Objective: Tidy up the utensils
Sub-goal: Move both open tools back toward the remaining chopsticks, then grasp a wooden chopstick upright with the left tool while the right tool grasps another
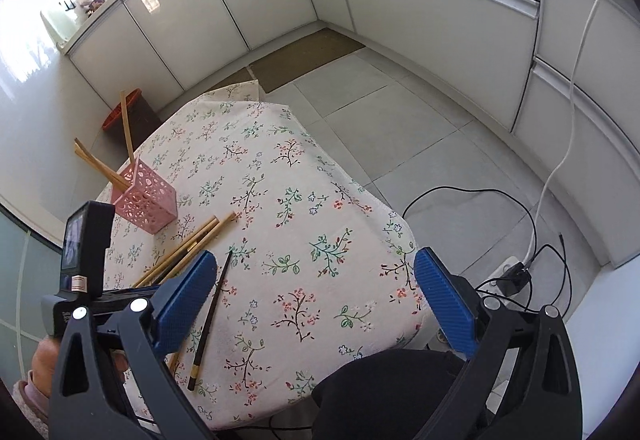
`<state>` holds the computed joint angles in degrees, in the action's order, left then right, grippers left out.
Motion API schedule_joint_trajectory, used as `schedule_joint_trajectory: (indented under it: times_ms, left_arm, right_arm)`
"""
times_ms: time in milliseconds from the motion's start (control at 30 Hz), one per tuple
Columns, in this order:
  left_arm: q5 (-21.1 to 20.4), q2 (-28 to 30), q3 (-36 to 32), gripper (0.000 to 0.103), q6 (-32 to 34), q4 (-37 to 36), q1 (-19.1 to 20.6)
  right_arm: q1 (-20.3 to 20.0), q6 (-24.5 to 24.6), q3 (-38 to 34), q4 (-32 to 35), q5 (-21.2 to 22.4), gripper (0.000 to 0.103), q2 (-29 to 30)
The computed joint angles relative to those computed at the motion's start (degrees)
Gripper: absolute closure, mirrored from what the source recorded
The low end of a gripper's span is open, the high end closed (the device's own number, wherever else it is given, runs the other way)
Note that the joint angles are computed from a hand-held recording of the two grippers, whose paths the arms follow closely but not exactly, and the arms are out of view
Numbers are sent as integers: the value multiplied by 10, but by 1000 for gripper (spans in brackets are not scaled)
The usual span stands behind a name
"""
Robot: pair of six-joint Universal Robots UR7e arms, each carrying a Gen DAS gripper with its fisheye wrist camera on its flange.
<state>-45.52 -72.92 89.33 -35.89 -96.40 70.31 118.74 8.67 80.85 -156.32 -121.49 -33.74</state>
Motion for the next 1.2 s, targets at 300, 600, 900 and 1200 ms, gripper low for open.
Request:
schedule_joint_trajectory:
  times_ms: [300,600,900,1200]
  left_arm:
    - [8,24,-8,83,42,-5,11]
    - [19,-10,42,98,123,-101,14]
    - [18,-136,147,99,205,-252,-4]
    - [35,-239,233,98,213,-359,-57]
  right_arm:
    - [-5,14,-16,36,-7,7,8]
    - [6,30,-69,103,-16,7,40]
    - [18,69,-201,218,5,7,127]
    - [4,228,-497,456,54,52,298]
